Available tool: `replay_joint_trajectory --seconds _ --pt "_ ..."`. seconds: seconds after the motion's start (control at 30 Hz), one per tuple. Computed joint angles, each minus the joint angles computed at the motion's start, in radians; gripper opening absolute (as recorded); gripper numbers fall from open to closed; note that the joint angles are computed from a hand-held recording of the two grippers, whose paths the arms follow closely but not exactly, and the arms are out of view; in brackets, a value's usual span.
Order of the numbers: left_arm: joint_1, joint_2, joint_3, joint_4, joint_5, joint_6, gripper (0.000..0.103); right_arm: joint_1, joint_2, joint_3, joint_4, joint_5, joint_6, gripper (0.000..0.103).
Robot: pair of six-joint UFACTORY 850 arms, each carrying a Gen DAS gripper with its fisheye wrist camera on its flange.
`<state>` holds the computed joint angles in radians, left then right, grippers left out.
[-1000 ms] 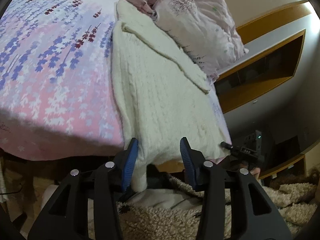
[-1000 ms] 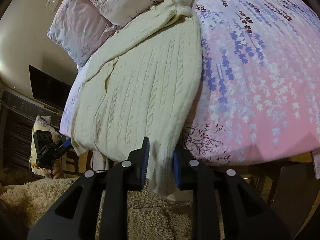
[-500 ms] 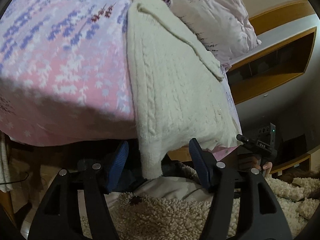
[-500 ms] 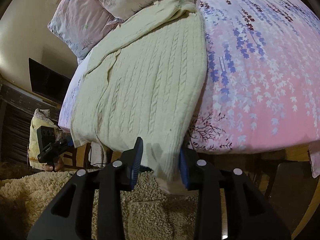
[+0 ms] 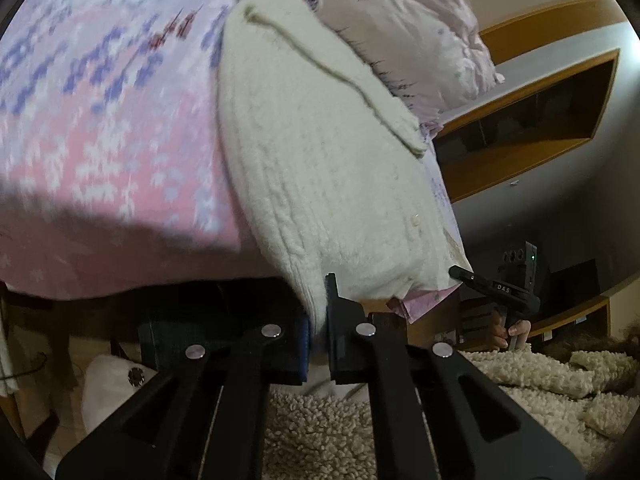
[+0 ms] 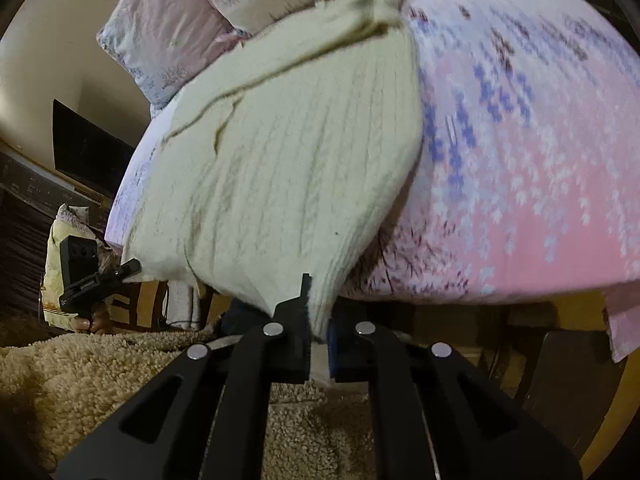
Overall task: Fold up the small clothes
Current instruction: 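Lift the hem with both grippers and fold it toward the collar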
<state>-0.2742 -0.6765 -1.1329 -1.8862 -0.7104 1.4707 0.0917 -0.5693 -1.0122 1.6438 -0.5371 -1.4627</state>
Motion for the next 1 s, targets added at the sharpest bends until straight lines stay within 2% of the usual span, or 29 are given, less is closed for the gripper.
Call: replay_joint_trajectory --seconds 0.13,0.3,0.53,0.63,0.73,0.87,1.0 --pt "0.003 0.024 0.000 -0.042 0.021 0.065 0.005 0.000 0.037 0.019 0.156 0.027 -0.146 0.005" --pt "0.009 0.039 -0.038 -0.112 0.064 0.143 0.005 0.008 0.077 0.031 0.494 0.021 -0.446 0.005" --pt "0.006 0.030 -0.135 -0.230 0.160 0.258 0.005 0.018 0.095 -0.006 0.728 -0.029 -0.665 0.005" --pt "0.010 0.016 -0.186 -0.249 0.189 0.284 0.005 0.032 0.089 -0.041 0.851 -0.014 -0.769 0.005" --pt "0.009 -0.009 -0.260 -0.267 0.232 0.306 0.005 0.036 0.060 -0.104 0.950 -0.016 -0.847 0.005" --pt "0.005 -0.074 -0.401 -0.261 0.290 0.302 0.005 0.039 -0.033 -0.257 1.055 0.013 -0.914 0.005" --pt "0.006 -0.180 -0.591 -0.172 0.358 0.198 0.005 0.045 -0.160 -0.452 1.127 0.089 -0.922 0.005"
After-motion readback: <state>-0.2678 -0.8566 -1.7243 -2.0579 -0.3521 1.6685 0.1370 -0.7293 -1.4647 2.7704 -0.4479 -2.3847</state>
